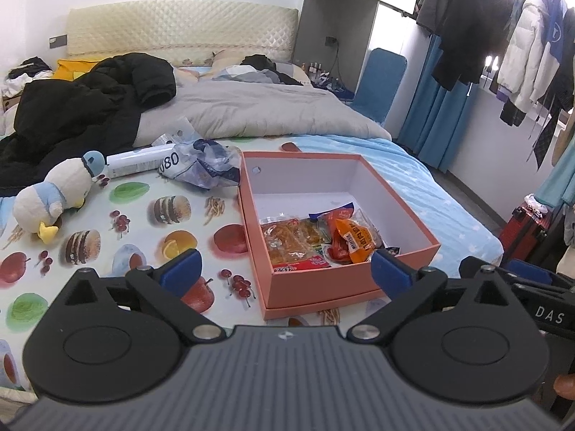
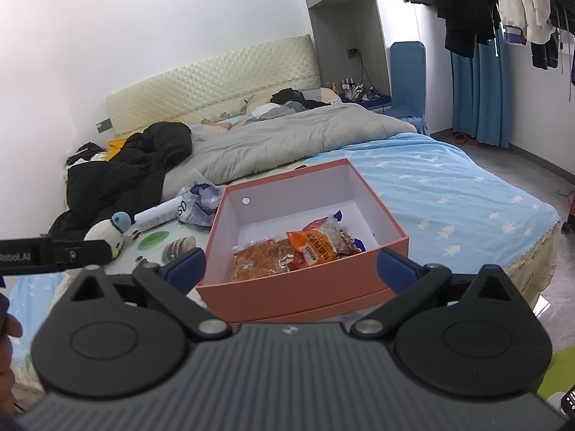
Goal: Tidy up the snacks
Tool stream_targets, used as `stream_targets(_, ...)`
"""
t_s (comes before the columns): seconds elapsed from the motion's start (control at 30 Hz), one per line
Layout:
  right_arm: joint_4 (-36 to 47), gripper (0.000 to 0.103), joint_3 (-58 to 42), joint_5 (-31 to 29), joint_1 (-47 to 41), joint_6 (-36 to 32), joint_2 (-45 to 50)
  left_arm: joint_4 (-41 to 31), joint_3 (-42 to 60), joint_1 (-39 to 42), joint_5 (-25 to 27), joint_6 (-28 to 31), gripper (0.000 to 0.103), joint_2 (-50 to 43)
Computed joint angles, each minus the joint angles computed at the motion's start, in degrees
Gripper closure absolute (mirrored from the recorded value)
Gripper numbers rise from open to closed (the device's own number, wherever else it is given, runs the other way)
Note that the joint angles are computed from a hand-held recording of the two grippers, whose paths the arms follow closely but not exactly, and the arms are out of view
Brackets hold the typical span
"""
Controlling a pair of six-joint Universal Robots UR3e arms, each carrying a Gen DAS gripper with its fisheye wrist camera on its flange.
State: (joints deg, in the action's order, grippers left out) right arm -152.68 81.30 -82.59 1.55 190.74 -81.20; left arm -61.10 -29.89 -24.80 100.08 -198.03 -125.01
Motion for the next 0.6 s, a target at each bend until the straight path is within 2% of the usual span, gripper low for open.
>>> stream_targets(0.47, -0.26, 0.000, 0.47, 0.12, -0.19, -0.30, -0.54, -5.89, 7.91, -0.30, 1.41, -0.94, 0.001, -3.41)
stream_targets(0.6, -0.02, 0.000, 0.21, 0.09, -0.32, -0.38, -0.57, -5.19, 7.22, -0.43, 1.63, -0.94, 0.001, -3.07)
